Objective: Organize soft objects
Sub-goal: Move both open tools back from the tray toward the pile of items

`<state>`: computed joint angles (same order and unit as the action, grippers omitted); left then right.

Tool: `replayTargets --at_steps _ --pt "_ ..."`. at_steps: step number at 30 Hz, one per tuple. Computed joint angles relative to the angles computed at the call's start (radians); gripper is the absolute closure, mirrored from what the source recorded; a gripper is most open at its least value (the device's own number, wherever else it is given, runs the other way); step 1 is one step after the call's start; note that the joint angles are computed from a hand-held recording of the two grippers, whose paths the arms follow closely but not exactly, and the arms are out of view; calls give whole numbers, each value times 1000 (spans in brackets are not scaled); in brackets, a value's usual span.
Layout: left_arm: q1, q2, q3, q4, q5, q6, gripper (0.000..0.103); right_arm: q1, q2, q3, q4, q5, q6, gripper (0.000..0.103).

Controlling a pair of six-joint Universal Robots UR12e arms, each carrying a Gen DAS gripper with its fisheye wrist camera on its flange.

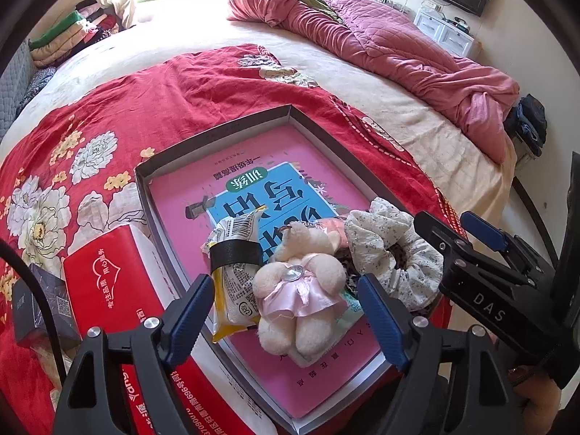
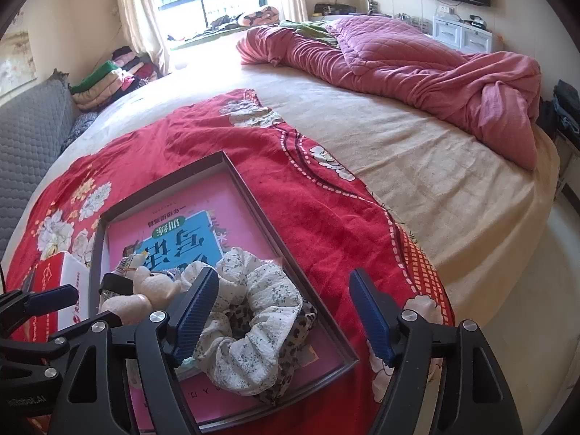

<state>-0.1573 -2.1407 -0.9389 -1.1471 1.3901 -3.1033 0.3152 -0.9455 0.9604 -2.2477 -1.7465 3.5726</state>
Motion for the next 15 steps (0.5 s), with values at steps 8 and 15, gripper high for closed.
replayTargets --at_steps 8,15 --pt "5 18 -23 15 6 -14 17 3 -1 -1 -11 -9 -12 26" --pt "9 41 -51 39 14 -25 16 9 1 -10 -21 -25 -31 26"
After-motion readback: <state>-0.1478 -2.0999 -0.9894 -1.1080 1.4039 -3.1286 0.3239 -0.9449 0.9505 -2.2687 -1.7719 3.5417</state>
